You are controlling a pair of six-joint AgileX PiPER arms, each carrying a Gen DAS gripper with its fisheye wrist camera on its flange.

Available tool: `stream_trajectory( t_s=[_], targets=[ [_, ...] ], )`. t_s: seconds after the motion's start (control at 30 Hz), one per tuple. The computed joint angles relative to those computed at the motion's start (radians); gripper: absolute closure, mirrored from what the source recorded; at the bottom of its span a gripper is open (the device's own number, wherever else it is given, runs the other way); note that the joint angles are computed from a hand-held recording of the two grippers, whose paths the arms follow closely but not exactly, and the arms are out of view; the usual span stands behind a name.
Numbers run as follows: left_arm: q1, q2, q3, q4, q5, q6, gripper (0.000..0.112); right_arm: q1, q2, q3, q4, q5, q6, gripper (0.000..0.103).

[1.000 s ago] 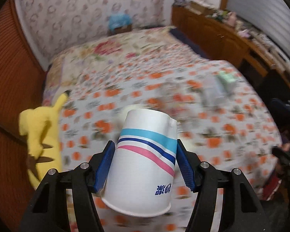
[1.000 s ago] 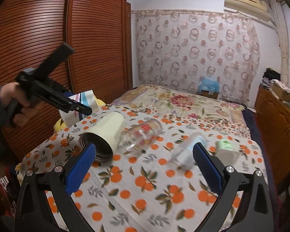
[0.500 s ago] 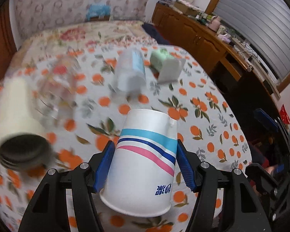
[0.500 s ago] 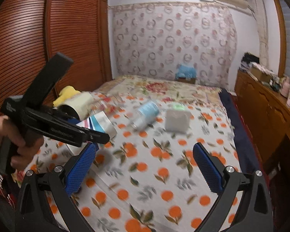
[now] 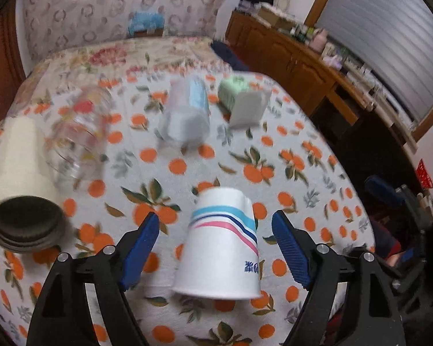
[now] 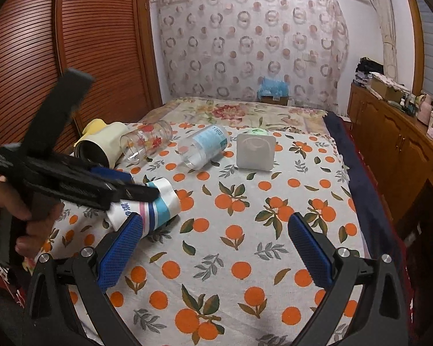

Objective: Flip cup upside down

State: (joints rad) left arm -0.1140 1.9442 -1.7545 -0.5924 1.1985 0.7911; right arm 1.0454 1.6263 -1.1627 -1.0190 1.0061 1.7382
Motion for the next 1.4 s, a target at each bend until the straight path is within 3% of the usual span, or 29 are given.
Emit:
stream_trajectory(
  t_s=[0.17, 0.33, 0.53, 0.77, 0.93, 1.07, 1.2, 1.3, 1.4],
  targets=[
    [0.094, -0.046, -0.010, -0.066, -0.003, 0.098, 0.033, -0.081, 0.035, -0.097, 0.151, -0.105, -0.078, 0.008],
    [0.195, -0.055, -0.024, -0.111, -0.010, 0.184, 0.033, -0.204, 0.160, -0.278, 0.447, -0.231, -0.226, 0.011],
    [0.289, -0.052, -0.040, -0.152, 0.005, 0.257, 0.033, -0.276, 0.341, -0.542, 0.665, -0.122, -0.369, 0.013],
    [0.338, -0.083, 0.028, -0.164, -0.065, 0.362, 0.033, -0.336, 0.432, -0.665, 0.811, -0.047, -0.467, 0.013],
    [0.352, -0.072, 0.032, -0.164, -0.061, 0.376, 0.033, -0.380, 0.486, -0.743, 0.927, 0.019, -0.542, 0.015],
    [0.355, -0.067, 0.034, -0.163, -0.060, 0.383, 0.033, -0.394, 0.509, -0.787, 0.960, 0.058, -0.585, 0.018],
    [0.352, -0.076, 0.055, -0.161, -0.068, 0.400, 0.033, -0.399, 0.521, -0.804, 0.982, 0.058, -0.619, 0.035],
    [0.350, -0.089, 0.080, -0.162, -0.080, 0.415, 0.033, -0.370, 0.526, -0.845, 0.900, 0.079, -0.629, 0.040],
    [0.342, -0.096, 0.096, -0.158, -0.092, 0.418, 0.033, -0.348, 0.501, -0.818, 0.827, 0.037, -0.620, 0.040]
  ],
)
